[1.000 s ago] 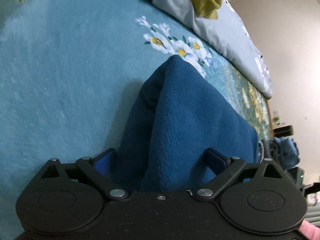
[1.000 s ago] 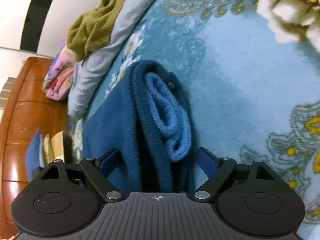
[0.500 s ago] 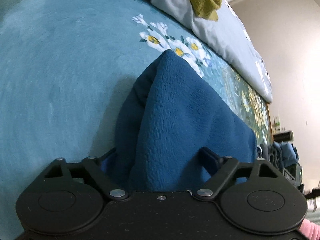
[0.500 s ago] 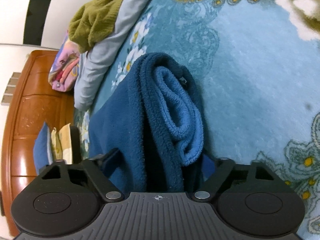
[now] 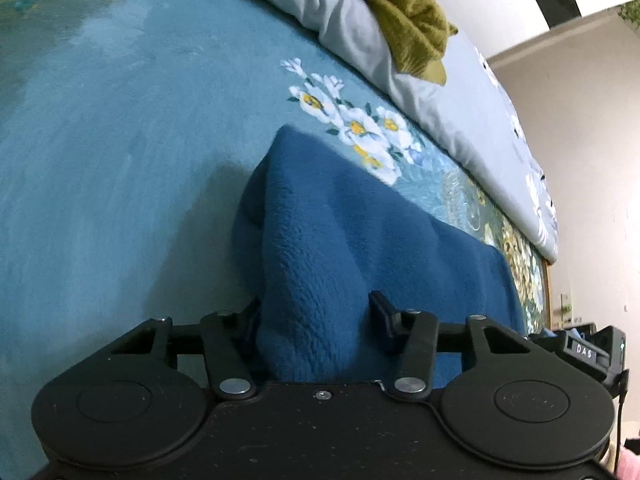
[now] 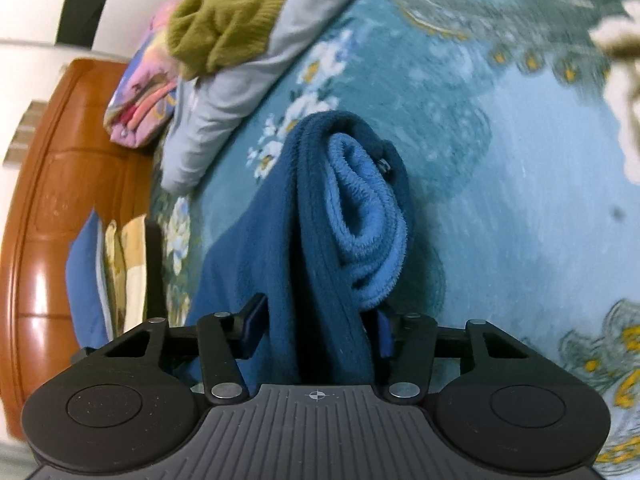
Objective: Fold clothes
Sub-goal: 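Lift the folded jacket with both grippers and carry it toward the bed corner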
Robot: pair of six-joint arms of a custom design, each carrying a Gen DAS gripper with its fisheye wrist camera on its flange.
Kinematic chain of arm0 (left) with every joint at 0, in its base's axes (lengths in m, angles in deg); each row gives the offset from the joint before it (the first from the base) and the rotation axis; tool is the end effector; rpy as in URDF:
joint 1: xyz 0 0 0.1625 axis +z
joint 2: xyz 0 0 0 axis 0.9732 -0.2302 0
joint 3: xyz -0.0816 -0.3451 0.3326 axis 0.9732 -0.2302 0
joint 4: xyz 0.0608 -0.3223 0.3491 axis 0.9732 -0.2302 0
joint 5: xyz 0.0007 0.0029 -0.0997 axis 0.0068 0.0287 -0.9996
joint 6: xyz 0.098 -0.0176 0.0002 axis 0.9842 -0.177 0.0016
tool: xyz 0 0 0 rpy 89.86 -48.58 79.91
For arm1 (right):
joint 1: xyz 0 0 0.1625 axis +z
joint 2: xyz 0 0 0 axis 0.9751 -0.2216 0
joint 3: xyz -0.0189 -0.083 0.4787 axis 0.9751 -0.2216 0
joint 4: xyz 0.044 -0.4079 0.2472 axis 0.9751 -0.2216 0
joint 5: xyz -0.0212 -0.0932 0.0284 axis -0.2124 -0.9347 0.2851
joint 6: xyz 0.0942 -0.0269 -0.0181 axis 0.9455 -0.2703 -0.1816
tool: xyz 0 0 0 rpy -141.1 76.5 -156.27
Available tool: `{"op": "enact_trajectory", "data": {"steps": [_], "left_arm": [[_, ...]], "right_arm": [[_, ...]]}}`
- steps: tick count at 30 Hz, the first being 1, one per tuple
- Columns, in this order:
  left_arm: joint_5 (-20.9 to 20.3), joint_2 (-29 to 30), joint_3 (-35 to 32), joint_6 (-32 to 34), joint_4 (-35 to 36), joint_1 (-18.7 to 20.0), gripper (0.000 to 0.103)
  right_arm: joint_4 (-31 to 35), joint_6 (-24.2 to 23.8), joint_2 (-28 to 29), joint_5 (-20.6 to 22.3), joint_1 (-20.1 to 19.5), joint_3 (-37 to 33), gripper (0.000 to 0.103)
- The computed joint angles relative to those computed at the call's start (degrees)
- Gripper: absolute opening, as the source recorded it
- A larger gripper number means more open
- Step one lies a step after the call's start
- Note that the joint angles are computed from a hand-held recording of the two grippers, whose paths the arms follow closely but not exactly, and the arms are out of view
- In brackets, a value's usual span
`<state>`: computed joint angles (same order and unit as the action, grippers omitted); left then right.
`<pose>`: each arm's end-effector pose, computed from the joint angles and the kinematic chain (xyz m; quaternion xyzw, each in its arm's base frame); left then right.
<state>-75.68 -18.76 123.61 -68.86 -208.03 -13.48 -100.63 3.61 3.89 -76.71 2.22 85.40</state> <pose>-0.1371 -0.6104 0.1365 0.0319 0.9898 -0.1308 0.0474 0.0424 -0.5207 0.2081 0.1842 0.9527 -0.2408 0.0228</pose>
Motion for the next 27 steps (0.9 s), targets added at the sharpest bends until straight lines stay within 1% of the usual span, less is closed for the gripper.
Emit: {"op": "enact_trajectory", "data": {"steps": [4, 7, 10, 15, 20, 23, 27], "left_arm": [[1.0, -3.2, 4.7, -4.8, -3.3, -2.7, 0.049], [2.0, -5.8, 7.8, -7.3, -4.6, -4.9, 0.049], [1.8, -8.6, 9.2, -7.1, -3.6, -6.8, 0.049], [0.4, -13.2, 9.2, -4.9, -0.6, -10.5, 0.049], [-2.9, -15.4, 6.4, -0.3, 2.2, -14.3, 0.049], [-5.3, -15.0, 3.9, 1.2, 3.0, -16.5, 0.048], [-9.0, -11.9, -0.3, 6.3, 2.9, -19.2, 0.049]], "right_arm": [[8.0, -3.5, -4.7, -0.2, 1.2, -0.3, 0.049], [11.4, -4.4, -7.8, -1.0, 2.5, 0.6, 0.048], [12.7, -3.6, -10.7, -2.8, 4.7, 1.8, 0.047], [12.6, 0.3, -16.8, -5.6, 9.8, 4.2, 0.047], [12.9, 5.4, -23.7, -11.5, 17.2, 4.9, 0.047], [13.0, 7.3, -27.8, -15.3, 21.6, 5.0, 0.047], [13.8, 9.5, -33.4, -20.1, 25.0, 4.9, 0.047]]}}
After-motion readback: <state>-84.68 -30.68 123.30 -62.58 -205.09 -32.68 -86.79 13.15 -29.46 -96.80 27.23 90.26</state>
